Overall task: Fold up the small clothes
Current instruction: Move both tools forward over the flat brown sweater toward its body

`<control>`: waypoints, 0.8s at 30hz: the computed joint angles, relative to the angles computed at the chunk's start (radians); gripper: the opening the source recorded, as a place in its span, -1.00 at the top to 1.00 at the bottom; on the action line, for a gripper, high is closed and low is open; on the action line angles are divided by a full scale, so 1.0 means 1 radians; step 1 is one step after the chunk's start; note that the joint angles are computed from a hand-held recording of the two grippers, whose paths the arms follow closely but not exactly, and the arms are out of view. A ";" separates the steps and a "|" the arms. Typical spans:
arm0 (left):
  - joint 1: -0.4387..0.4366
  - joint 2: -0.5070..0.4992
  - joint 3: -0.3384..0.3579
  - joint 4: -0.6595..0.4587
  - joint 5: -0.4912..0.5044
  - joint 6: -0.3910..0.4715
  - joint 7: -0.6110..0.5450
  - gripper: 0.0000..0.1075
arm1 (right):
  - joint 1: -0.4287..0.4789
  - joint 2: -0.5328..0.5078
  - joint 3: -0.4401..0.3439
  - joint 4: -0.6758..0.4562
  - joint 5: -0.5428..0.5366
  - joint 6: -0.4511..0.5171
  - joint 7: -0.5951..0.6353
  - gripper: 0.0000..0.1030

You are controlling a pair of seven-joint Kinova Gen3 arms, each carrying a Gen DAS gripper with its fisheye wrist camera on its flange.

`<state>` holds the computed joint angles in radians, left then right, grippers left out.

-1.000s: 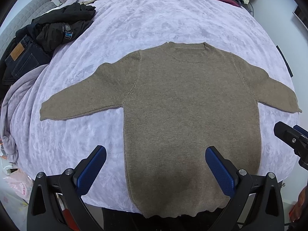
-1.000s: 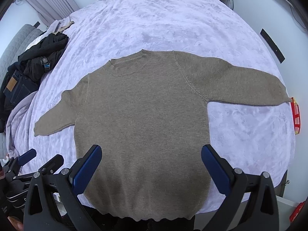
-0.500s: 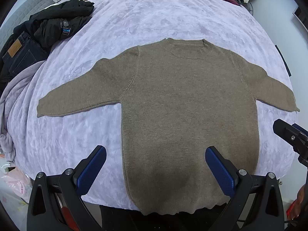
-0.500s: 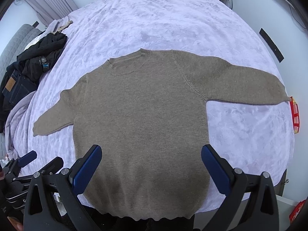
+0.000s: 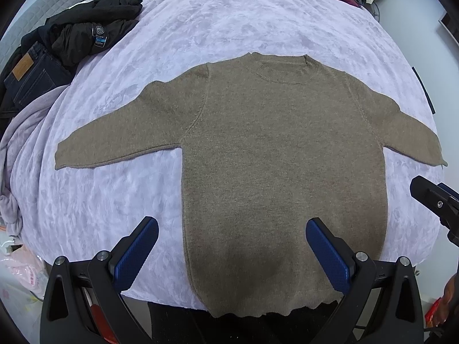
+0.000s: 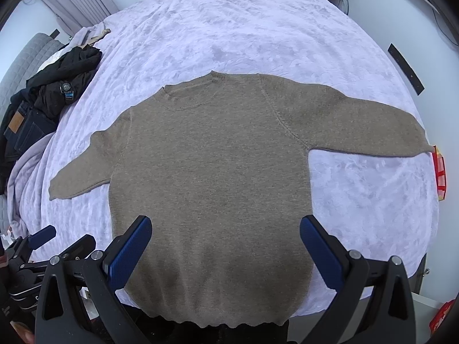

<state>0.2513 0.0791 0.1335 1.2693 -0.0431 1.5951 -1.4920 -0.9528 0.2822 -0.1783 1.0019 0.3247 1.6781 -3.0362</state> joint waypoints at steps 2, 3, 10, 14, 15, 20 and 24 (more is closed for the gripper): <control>0.001 0.003 0.000 -0.003 -0.001 0.003 0.002 -0.92 | 0.001 -0.004 -0.001 0.009 0.000 -0.004 -0.001 -1.00; 0.000 0.003 -0.001 -0.003 0.002 0.005 0.001 -0.92 | 0.002 -0.004 -0.001 0.009 -0.001 -0.004 0.001 -1.00; -0.003 0.004 -0.004 0.009 -0.001 0.003 0.007 -0.92 | 0.006 -0.008 -0.004 0.021 -0.010 -0.001 -0.002 -1.00; -0.002 0.007 -0.003 0.007 -0.003 0.002 0.014 -0.92 | 0.003 0.000 -0.006 0.012 -0.009 0.006 -0.001 -1.00; -0.001 0.007 -0.002 0.009 -0.003 0.001 0.014 -0.92 | 0.002 -0.001 -0.005 0.014 -0.009 0.004 -0.002 -1.00; -0.001 0.010 -0.003 0.010 -0.005 0.000 0.013 -0.92 | 0.001 0.002 -0.002 0.012 -0.007 0.002 -0.001 -1.00; -0.001 0.016 -0.004 0.013 -0.005 -0.003 0.014 -0.92 | 0.002 0.006 -0.001 0.008 -0.011 0.003 0.001 -1.00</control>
